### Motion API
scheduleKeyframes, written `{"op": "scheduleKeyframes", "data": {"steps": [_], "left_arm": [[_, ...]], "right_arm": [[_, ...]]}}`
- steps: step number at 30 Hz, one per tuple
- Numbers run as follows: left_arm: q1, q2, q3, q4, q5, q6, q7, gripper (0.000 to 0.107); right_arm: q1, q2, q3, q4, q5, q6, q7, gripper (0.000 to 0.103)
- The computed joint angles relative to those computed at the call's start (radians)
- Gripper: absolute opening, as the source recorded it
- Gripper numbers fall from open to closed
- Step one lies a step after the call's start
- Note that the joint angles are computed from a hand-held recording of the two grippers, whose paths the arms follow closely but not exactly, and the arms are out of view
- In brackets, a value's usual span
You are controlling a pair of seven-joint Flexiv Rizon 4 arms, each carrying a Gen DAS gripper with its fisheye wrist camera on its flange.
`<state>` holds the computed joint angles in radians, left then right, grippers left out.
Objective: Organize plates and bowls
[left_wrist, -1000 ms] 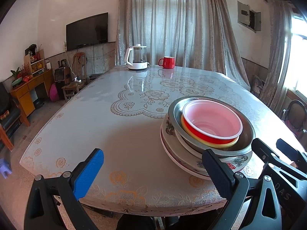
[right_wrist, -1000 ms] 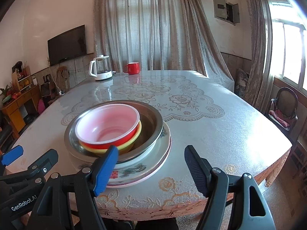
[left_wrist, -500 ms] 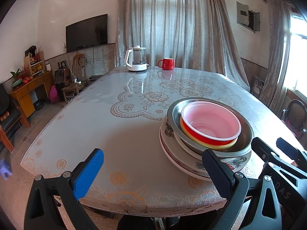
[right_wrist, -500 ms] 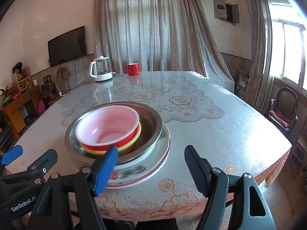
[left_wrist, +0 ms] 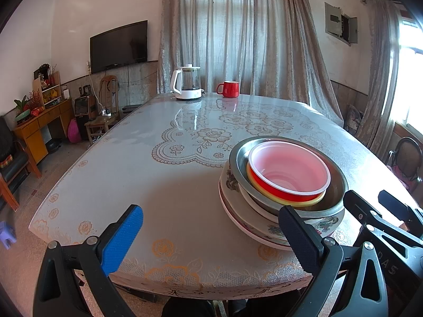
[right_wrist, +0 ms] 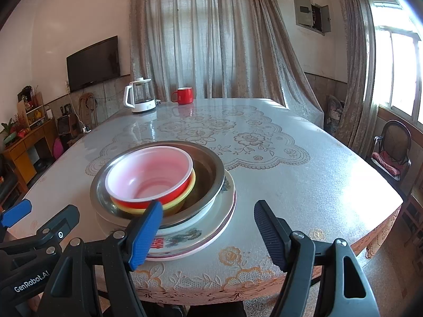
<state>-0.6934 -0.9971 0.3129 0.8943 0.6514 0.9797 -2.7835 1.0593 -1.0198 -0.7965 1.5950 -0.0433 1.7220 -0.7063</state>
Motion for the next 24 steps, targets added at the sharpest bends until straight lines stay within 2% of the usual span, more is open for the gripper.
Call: {"op": "scheduleKeyframes", "data": {"steps": [15, 24], "left_arm": [[0.010, -0.008, -0.008, -0.007, -0.016, 0.009, 0.021, 0.103], [-0.004, -0.020, 0.011, -0.031, -0.001, -0.040, -0.004, 0.099]], "right_arm": [[-0.013, 0.006, 0.019, -0.004, -0.007, -0.002, -0.007, 0.073], [-0.032, 0.007, 0.036, -0.016, -0.016, -0.005, -0.008, 0.073]]}}
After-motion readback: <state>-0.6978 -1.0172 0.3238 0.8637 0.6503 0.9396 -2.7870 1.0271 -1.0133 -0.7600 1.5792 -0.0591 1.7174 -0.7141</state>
